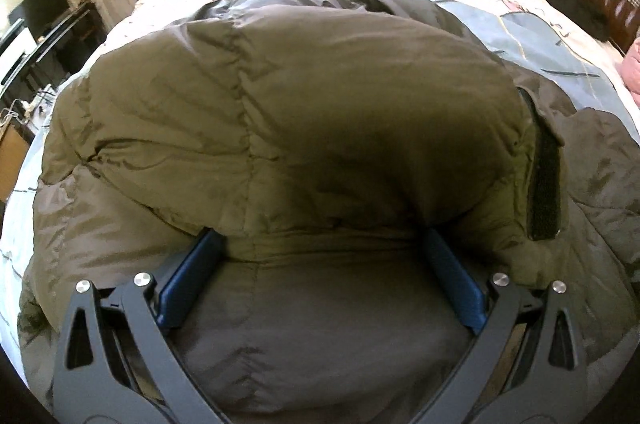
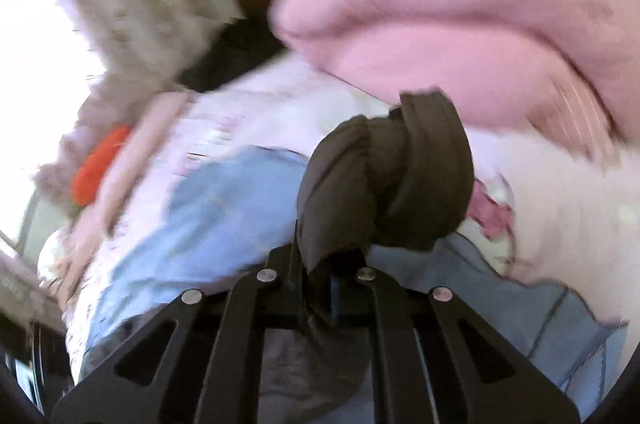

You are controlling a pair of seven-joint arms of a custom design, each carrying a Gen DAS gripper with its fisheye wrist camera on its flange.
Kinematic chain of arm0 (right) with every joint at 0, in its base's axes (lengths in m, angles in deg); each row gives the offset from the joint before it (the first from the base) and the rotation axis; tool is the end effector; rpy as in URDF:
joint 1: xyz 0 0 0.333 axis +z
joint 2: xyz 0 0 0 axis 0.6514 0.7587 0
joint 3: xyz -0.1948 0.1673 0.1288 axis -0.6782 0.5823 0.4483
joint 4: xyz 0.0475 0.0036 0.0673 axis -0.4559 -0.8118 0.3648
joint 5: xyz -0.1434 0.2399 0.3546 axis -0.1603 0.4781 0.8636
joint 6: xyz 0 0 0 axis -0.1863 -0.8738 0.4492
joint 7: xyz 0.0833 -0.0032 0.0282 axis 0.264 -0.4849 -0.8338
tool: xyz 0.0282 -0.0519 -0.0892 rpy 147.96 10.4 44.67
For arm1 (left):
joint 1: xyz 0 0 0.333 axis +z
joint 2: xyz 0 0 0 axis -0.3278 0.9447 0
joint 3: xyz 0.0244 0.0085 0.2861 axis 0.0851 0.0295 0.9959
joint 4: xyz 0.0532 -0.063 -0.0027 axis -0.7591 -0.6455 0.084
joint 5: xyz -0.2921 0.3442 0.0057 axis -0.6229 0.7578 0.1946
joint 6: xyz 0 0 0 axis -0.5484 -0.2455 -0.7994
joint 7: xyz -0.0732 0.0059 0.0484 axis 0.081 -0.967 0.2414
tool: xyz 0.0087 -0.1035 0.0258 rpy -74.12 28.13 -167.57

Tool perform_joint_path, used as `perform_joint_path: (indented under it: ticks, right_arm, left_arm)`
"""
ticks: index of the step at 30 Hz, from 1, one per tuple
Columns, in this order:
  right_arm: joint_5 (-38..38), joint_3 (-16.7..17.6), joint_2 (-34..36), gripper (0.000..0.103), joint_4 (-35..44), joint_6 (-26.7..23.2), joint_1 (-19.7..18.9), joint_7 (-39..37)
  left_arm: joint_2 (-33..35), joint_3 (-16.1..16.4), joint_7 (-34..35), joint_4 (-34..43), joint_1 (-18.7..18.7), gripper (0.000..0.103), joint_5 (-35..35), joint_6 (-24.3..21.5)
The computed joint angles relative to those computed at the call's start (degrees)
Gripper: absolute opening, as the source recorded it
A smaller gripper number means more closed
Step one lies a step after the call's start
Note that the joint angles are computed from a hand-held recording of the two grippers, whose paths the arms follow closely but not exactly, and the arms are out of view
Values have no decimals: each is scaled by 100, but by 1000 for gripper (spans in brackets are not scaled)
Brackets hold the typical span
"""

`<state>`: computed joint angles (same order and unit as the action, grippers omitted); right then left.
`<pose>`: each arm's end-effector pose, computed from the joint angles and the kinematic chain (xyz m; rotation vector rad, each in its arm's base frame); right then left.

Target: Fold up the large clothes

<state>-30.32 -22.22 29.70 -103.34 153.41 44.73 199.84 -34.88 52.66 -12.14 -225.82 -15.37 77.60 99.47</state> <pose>0.4904 0.0632 0.5505 -0.9968 2.0652 -0.5019 0.4828 -0.1048 0.4405 -2.0639 1.5996 -0.3584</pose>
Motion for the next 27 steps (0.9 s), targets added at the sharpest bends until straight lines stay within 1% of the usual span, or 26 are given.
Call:
perform_joint_path:
  ticks: [2, 3, 4, 5, 7, 8, 9, 10, 12, 13, 14, 15, 16, 19, 21, 23, 24, 25, 26, 27]
  right_arm:
    - [4, 45, 93, 10, 332, 78, 213, -217]
    - [40, 55, 191, 10, 560, 149, 399, -393]
    - [132, 28, 307, 10, 767, 212, 631, -604]
    - [301, -25, 508, 10, 1054, 280, 977, -906]
    - [555, 38, 774, 10, 1424, 306, 1412, -1242]
    - [746, 69, 955, 10, 1645, 322, 1692, -1431]
    - [902, 104, 1102, 10, 1807, 329, 1876, -1562]
    - [1081, 160, 1291, 10, 2003, 351, 2086, -1684]
    - [1433, 309, 1718, 10, 2414, 422, 2481, -1913]
    - [1531, 418, 1969, 10, 2650, 428, 2610, -1990]
    - [1519, 609, 2261, 10, 2915, 394, 2715, -1993]
    - [1505, 734, 2479, 10, 3114, 340, 2780, -2005]
    - [1490, 859, 2663, 9, 3259, 280, 2851, -1987]
    - [1542, 1164, 3428, 10, 3784, -69, 3108, -1951]
    - [1179, 1275, 3798, 10, 4005, -437, 3254, -1627]
    - [1048, 1299, 4185, 16, 4291, -956, 3347, -1416]
    - [1028, 1294, 4409, 20, 4504, -1432, 3397, -1242]
    - [1069, 1286, 4597, 20, 4711, -1921, 3429, -1121]
    - [1217, 1302, 4634, 20, 4719, -2091, 3393, -1169]
    - [1296, 1332, 4566, 23, 4599, -1992, 3396, -1236]
  left_arm:
    - [-102, 140, 168, -1, -78, 101, -159, -1]
    - [-229, 245, 339, -46, -137, 101, -268, 70]
    - [-311, 293, 490, -74, -157, 101, -336, 106]
    - [-442, 324, 667, -96, -142, 101, -351, 59]
    - [-691, 414, 926, -184, -103, 101, -470, -4]
    - [-943, 628, 1162, -333, -156, 101, -690, 48]
    - [-1190, 787, 1357, -465, -157, 101, -890, 48]
    - [-1371, 868, 1487, -549, -103, 101, -1020, 19]
    - [-1873, 1122, 1764, -770, 85, 101, -1253, -176]
    - [-2068, 1255, 1917, -849, 192, 101, -1355, -316]
    - [-2266, 1434, 2100, -932, 334, 101, -1444, -499]
    - [-2431, 1557, 2248, -1013, 533, 101, -1470, -661]
    - [-2538, 1588, 2351, -1084, 718, 101, -1463, -728]
    - [-2749, 1696, 2792, -1279, 1376, 101, -1293, -845]
    - [-2802, 1823, 3070, -1405, 1735, 101, -1296, -874]
    - [-2851, 1978, 3283, -1518, 1967, 101, -1457, -867]
    - [-2881, 2024, 3375, -1573, 2066, 101, -1536, -871]
    - [-2877, 2042, 3445, -1610, 2143, 101, -1622, -857]
    - [-2881, 2091, 3546, -1655, 2202, 101, -1726, -842]
    - [-2888, 2067, 3606, -1689, 2255, 101, -1804, -824]
